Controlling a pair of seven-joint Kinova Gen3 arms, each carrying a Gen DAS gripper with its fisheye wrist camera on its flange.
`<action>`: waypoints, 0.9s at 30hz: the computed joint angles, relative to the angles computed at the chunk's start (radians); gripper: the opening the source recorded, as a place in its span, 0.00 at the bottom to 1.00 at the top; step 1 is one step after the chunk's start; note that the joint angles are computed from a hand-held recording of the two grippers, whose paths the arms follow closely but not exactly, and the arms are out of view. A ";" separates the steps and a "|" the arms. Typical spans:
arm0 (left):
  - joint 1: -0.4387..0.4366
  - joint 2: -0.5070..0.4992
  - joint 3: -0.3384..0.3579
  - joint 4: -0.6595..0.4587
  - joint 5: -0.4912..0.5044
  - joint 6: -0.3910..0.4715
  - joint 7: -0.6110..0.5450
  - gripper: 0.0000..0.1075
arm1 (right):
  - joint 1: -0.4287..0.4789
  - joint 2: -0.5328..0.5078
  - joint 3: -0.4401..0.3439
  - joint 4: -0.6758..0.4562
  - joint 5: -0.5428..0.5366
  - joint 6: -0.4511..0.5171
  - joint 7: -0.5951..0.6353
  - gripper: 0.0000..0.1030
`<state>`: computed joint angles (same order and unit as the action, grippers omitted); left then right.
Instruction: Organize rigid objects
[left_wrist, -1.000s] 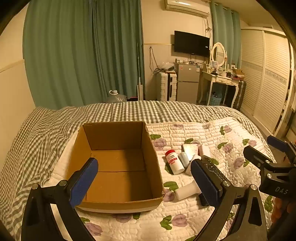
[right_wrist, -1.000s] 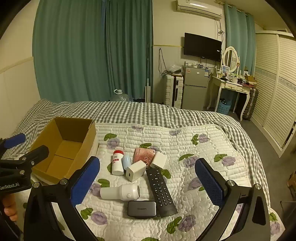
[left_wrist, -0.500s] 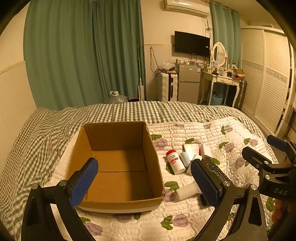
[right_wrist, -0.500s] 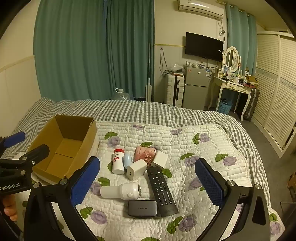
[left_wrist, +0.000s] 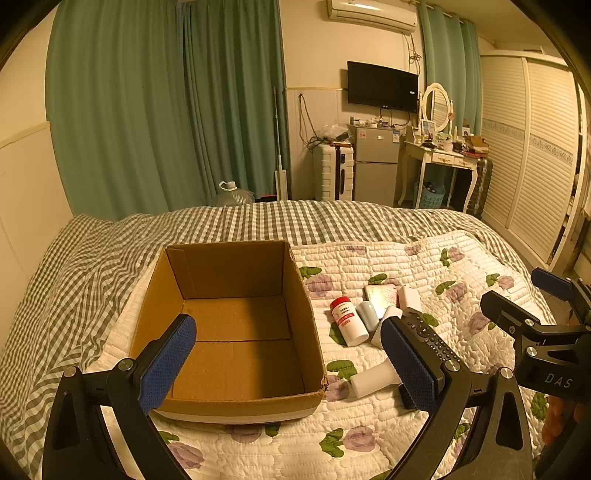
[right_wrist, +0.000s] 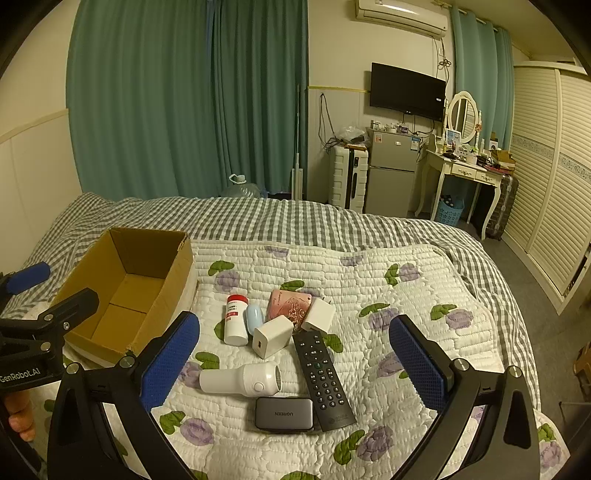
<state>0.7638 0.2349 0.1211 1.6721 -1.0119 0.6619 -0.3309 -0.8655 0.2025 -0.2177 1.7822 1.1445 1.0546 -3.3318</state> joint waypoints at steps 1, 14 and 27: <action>0.001 0.002 -0.001 0.000 -0.003 -0.001 0.004 0.95 | 0.000 0.001 0.000 -0.001 0.000 0.001 0.000 1.00; 0.005 0.010 -0.007 0.008 -0.019 -0.007 0.023 0.95 | 0.006 0.001 0.002 0.014 0.004 -0.018 -0.007 1.00; 0.007 0.011 -0.007 0.008 -0.018 -0.004 0.024 0.95 | 0.007 0.001 0.002 0.015 0.000 -0.021 -0.005 1.00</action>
<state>0.7712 0.2455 0.1146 1.6804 -1.0303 0.6576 -0.3072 -0.8586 0.2035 -0.2160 1.7970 1.1444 1.0340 -3.3373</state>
